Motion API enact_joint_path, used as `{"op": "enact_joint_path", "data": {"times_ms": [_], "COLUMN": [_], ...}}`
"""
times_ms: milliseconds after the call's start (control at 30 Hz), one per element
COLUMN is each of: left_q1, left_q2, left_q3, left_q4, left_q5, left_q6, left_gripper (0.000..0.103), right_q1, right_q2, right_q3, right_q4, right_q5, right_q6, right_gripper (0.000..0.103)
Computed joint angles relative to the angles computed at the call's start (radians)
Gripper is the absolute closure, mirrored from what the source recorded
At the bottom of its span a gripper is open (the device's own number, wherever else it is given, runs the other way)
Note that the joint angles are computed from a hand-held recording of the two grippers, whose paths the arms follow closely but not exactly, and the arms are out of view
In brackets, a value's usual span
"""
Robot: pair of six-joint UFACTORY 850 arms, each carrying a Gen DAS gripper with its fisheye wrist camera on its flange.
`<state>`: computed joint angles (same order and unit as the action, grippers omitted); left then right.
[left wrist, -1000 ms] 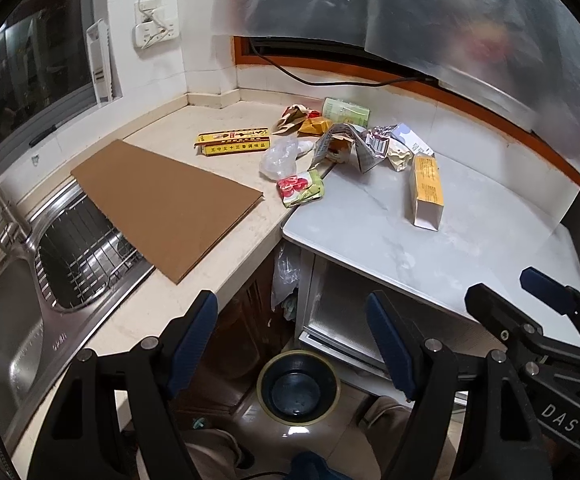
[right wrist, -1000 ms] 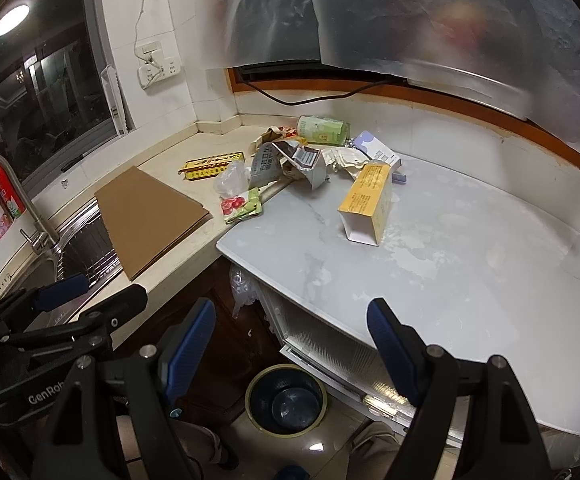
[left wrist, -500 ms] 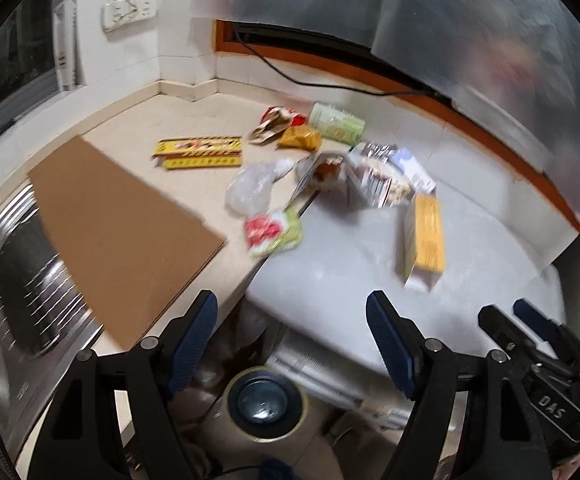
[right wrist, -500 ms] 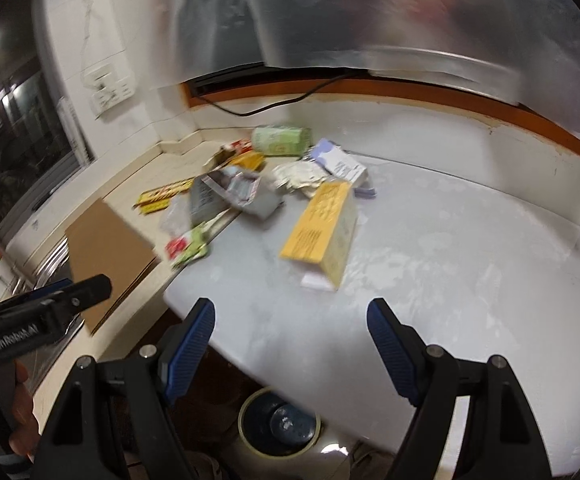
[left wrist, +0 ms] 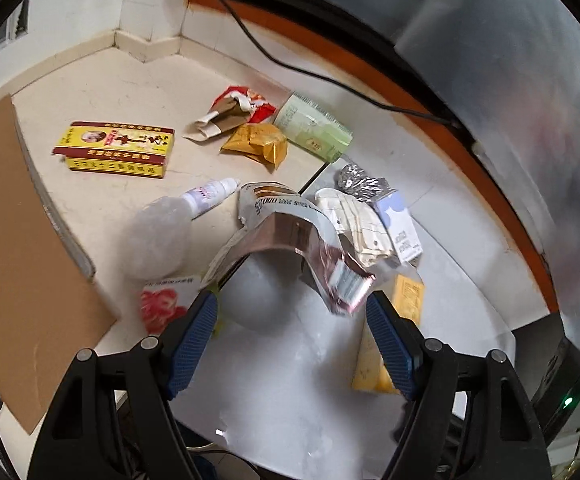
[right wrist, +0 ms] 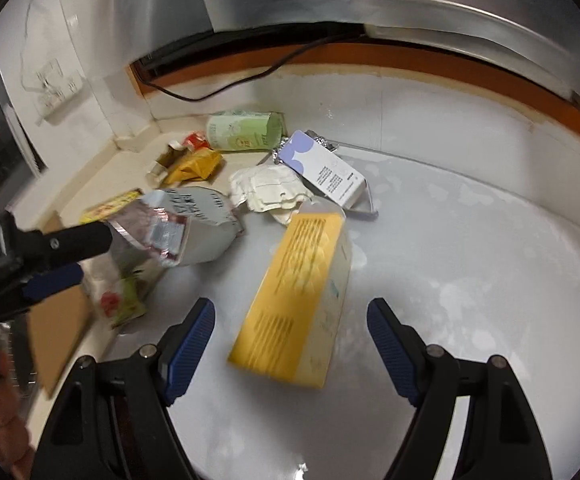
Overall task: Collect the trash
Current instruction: 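Grasp the foil snack bag with the left tool while the right tool grasps the yellow box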
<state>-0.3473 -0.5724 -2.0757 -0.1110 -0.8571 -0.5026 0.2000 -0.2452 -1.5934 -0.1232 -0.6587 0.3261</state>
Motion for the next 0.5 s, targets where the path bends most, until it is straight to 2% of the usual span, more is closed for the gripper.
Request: {"op": "enact_joint_path", "data": {"times_ms": [167,233,267,300,367,500], "left_q1": [0.009,0.014,0.014,0.013,0.013,0.011], "left_q2": [-0.068,-0.084,-0.09,-0.104,-0.127,-0.174], "left_q3": [-0.088,-0.106,-0.115,-0.135,-0.168,-0.233], "left_q4": [-0.002,-0.018,-0.019,-0.015,-0.019,-0.014], "left_q5": [-0.045,-0.042,-0.043,-0.046,-0.057,-0.087], "left_q6": [-0.05,-0.056,-0.063,-0.071,-0.079,-0.108], "left_gripper": [0.028,0.028,0.028,0.028,0.028,0.028], "right_q1": [0.002,-0.01,-0.019,-0.029,-0.03,-0.054], "right_q2": [-0.071,-0.07,-0.064,-0.06,-0.06,-0.016], "right_q3": [-0.061,-0.048,-0.033,-0.022,-0.017,0.044], "right_q4": [-0.039,-0.003,0.03,0.073,0.072,0.165], "right_q5": [-0.068,-0.062,-0.049,-0.044,-0.047,0.015], "right_q6": [0.016,-0.001,-0.02,-0.052,-0.049,-0.114], "right_gripper": [0.024,0.026,0.037,0.053,0.063,0.064]}}
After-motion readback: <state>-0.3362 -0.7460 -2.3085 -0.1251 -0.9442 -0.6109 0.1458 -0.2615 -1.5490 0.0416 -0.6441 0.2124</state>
